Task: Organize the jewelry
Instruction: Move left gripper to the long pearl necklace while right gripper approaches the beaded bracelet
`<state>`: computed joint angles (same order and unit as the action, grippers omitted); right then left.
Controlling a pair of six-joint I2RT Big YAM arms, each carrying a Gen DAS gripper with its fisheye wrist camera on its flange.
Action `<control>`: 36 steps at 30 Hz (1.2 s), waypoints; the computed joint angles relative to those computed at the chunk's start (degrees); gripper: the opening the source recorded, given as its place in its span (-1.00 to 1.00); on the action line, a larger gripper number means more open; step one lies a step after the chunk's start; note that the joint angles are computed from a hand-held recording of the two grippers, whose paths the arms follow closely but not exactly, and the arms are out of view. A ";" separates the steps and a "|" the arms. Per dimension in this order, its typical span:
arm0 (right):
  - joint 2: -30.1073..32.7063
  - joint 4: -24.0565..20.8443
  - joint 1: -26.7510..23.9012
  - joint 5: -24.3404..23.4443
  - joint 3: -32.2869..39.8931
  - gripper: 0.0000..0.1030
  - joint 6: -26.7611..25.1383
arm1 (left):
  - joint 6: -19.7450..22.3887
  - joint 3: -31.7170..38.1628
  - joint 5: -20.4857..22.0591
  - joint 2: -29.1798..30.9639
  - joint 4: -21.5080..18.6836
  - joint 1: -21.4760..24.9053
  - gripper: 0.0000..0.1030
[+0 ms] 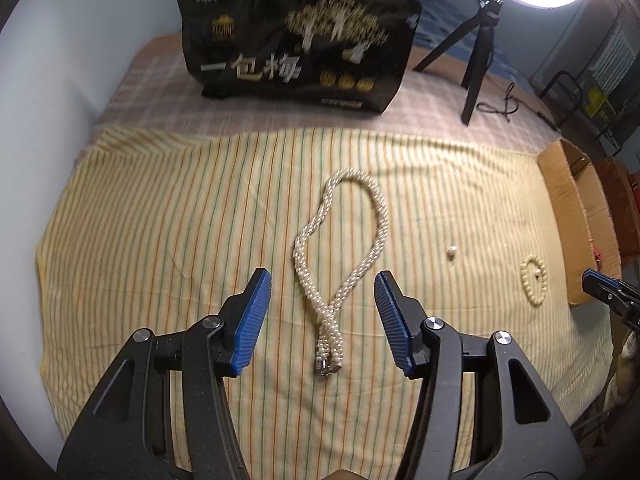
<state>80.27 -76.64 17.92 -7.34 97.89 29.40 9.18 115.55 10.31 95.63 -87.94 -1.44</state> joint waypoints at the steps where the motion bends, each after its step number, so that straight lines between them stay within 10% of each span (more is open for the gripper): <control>1: 0.34 -0.17 -0.01 0.00 -0.04 -0.48 -0.04 | -0.05 -0.09 -0.38 0.20 -0.06 -0.05 0.08; 36: 8.20 -4.37 0.34 4.74 2.13 -0.77 -1.36 | -5.21 0.89 3.13 5.55 -2.56 1.10 0.06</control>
